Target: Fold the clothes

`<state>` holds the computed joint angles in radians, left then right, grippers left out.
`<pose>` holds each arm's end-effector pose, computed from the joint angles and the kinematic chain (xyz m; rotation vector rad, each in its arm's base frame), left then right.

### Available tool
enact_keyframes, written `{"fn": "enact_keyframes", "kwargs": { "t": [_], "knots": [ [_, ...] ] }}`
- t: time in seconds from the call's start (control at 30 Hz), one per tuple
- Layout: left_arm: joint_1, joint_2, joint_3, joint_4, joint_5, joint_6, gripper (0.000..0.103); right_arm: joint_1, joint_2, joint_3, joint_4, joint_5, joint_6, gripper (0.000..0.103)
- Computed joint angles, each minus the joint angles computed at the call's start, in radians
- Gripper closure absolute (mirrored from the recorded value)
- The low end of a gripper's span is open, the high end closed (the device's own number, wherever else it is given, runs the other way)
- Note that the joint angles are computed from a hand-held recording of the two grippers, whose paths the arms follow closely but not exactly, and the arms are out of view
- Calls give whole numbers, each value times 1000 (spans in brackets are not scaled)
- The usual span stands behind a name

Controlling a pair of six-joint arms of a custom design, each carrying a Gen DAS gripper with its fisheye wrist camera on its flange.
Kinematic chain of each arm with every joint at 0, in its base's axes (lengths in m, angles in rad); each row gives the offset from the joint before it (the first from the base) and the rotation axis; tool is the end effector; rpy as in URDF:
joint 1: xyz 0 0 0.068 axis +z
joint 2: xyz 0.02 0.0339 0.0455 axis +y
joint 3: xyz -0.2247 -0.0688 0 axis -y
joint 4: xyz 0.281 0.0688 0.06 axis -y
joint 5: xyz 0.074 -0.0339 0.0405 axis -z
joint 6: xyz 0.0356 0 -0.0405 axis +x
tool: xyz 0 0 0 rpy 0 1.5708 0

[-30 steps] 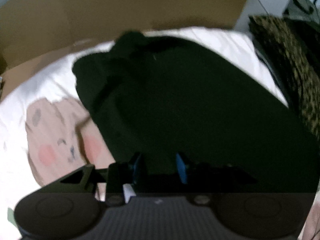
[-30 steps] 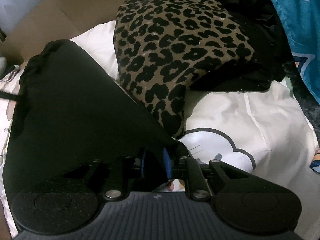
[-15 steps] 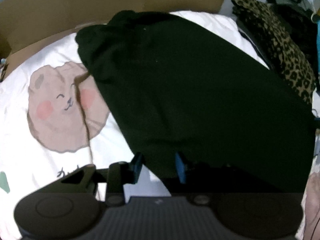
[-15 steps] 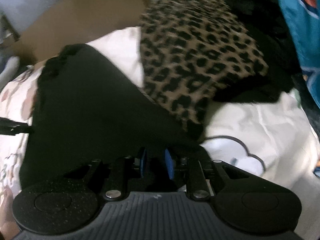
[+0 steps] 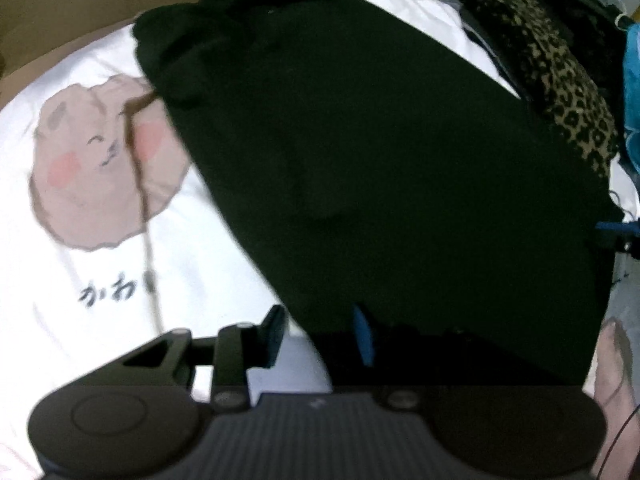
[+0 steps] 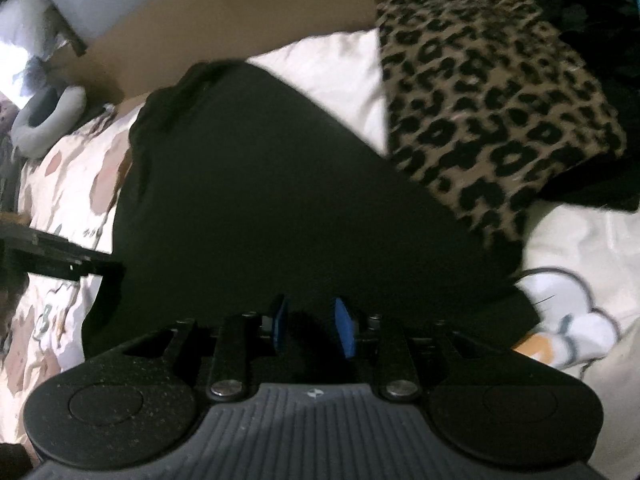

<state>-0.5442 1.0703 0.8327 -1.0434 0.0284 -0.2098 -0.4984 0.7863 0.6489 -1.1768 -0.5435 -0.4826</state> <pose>0.1969 -0.1203 0.1978 0.4846 2.8352 -0.1925 0.1619 -0.0672 0.1924 -0.0736 2.6234 0.4853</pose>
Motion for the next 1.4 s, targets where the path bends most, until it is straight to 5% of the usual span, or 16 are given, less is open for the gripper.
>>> {"fn": "enact_keyframes", "kwargs": {
  "t": [0.4, 0.63, 0.87, 1.17, 1.4],
  "knots": [
    [147, -199, 43, -192, 0, 105, 64, 118, -56, -18, 5, 13, 45, 69],
    [375, -342, 18, -302, 115, 311, 59, 213, -44, 20, -17, 3, 48, 69],
    [501, -429, -59, -372, 236, 372, 59, 281, -28, 30, 6, 17, 105, 69],
    [379, -553, -165, -398, 228, 316, 59, 369, -15, 13, 36, 87, 127, 69],
    [147, -605, -254, -330, 168, 203, 59, 403, -50, -33, 35, 186, 115, 69]
  ]
}}
